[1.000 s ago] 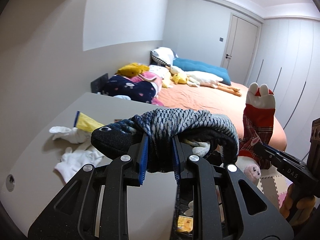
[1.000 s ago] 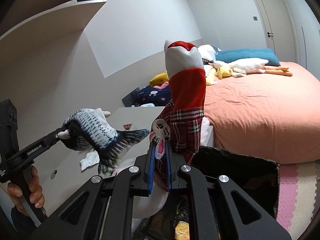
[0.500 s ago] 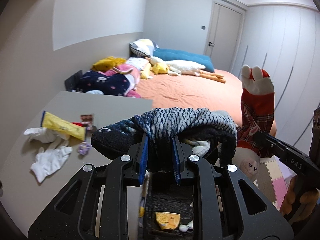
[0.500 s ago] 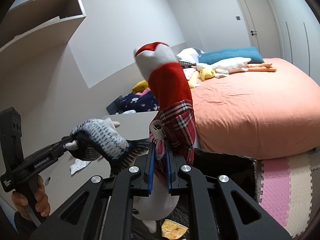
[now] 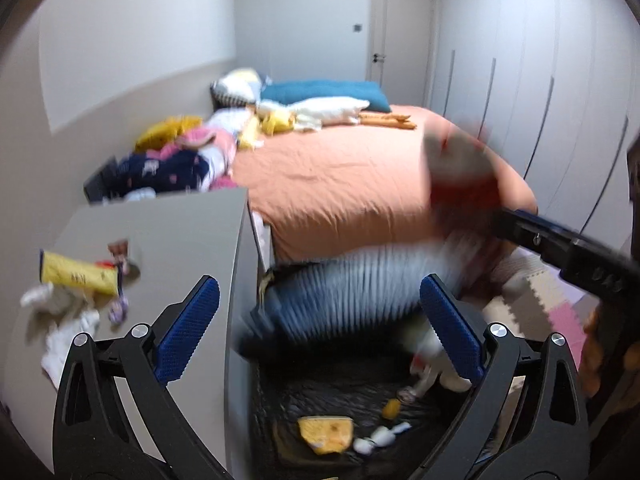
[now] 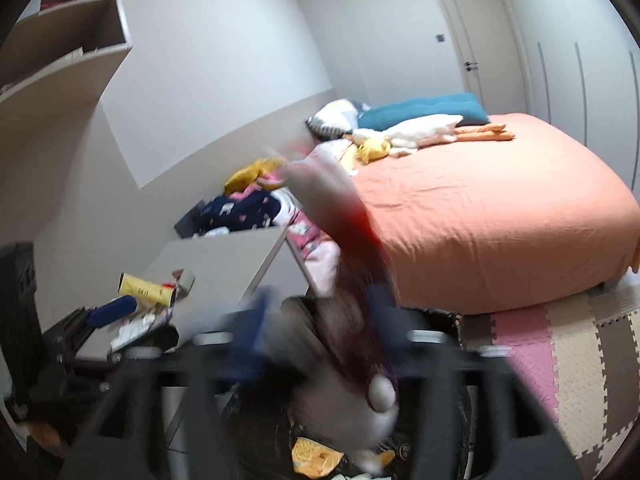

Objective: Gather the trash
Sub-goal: 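Carry both plushes over the black bin and open both tools to drop them, then move both tools back from the bin to the table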

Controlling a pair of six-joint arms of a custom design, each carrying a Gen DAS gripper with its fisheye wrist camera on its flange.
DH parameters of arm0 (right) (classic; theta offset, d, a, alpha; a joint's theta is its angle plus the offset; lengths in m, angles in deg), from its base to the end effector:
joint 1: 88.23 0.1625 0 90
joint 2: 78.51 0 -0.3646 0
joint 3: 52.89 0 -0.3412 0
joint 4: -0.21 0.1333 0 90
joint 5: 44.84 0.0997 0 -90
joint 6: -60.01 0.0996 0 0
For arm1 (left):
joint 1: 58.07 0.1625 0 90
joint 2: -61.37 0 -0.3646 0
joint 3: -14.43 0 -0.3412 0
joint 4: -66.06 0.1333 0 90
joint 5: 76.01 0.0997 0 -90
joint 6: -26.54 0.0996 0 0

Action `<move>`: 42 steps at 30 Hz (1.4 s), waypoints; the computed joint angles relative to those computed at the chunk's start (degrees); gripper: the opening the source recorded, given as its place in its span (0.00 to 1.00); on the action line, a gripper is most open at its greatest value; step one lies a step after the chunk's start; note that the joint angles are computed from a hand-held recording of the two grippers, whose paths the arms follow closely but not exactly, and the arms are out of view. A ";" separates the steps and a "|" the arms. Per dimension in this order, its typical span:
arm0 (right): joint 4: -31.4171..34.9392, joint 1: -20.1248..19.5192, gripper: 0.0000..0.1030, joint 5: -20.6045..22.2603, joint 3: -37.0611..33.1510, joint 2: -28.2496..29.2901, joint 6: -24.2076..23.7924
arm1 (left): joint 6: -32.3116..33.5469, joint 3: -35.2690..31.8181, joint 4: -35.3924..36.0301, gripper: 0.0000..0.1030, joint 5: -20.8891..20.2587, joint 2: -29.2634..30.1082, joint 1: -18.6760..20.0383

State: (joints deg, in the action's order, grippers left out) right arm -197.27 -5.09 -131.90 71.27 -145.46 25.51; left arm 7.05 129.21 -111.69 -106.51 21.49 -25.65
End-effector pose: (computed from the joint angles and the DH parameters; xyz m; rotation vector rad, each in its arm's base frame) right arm 0.0815 -0.4809 0.2243 0.6595 -2.5484 1.1792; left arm -0.2853 -0.4408 0.0397 0.6005 2.1855 -1.0046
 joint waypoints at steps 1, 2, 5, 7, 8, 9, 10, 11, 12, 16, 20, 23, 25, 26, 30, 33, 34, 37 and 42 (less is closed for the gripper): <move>-1.01 0.03 0.69 -0.11 0.07 0.12 -0.12 | 0.09 -0.24 0.57 0.94 -0.11 0.12 -0.03; -1.21 0.05 0.69 -0.17 -0.04 0.10 0.01 | -0.01 -0.42 0.93 0.94 -0.22 0.22 -0.04; -1.51 -0.58 0.70 0.90 0.08 -0.36 1.18 | -1.90 -0.50 2.48 0.94 -0.03 -0.20 0.15; -1.96 -0.67 0.72 0.58 0.06 -0.27 1.44 | -2.86 -0.02 2.43 0.94 0.00 -0.84 0.43; -2.04 -0.64 0.73 0.42 -0.07 -0.13 1.42 | -3.24 0.35 2.32 0.94 -0.08 -1.23 0.65; -1.90 -0.66 0.73 0.36 -0.21 -0.01 1.51 | -3.49 0.47 2.43 0.94 -0.08 -1.41 0.76; -1.49 -0.57 0.73 0.23 -0.55 0.18 1.76 | -3.92 0.69 2.66 0.94 0.01 -1.63 0.86; -1.16 -0.51 0.73 0.14 -0.77 0.37 1.95 | -4.12 0.73 2.78 0.94 0.15 -1.75 1.02; -0.76 -0.38 0.73 -0.04 -1.04 0.74 2.07 | -4.34 0.94 2.82 0.94 0.28 -1.93 1.20; 0.01 0.27 0.73 -0.70 -1.76 1.81 1.61 | -5.41 1.80 3.44 0.94 0.57 -2.75 1.77; 0.77 1.09 0.73 -1.34 -2.65 3.07 1.33 | -6.10 2.82 3.71 0.94 0.52 -3.75 2.34; 1.07 1.83 0.73 -2.04 -3.37 4.27 1.24 | -6.63 3.65 3.79 0.94 0.96 -4.50 2.70; 1.16 2.32 0.73 -2.51 -3.74 5.10 1.19 | -6.85 4.42 3.29 0.94 0.94 -5.13 3.04; 1.17 2.67 0.73 -2.86 -4.03 5.59 1.24 | -7.01 4.80 3.10 0.94 0.98 -5.43 3.21; 1.29 3.87 0.73 -4.00 -4.91 7.46 1.12 | -7.82 5.77 4.10 0.94 1.37 -6.74 3.84; 1.40 4.83 0.73 -4.80 -5.63 8.99 1.09 | -8.42 6.96 4.49 0.94 1.81 -7.94 4.42; 1.34 5.28 0.73 -5.12 -5.93 9.64 1.17 | -8.75 7.48 4.61 0.94 2.01 -8.51 4.61; 1.56 6.45 0.73 -5.80 -6.78 11.31 1.24 | -9.77 9.06 5.21 0.94 2.60 -10.30 5.14; 1.91 8.22 0.73 -6.78 -8.14 14.22 1.05 | -12.28 11.86 7.27 0.94 3.78 -13.86 6.08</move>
State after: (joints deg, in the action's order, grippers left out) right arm -195.36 3.13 -138.68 63.13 -131.25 26.56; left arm -5.23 141.08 -104.42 -102.73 7.63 -19.57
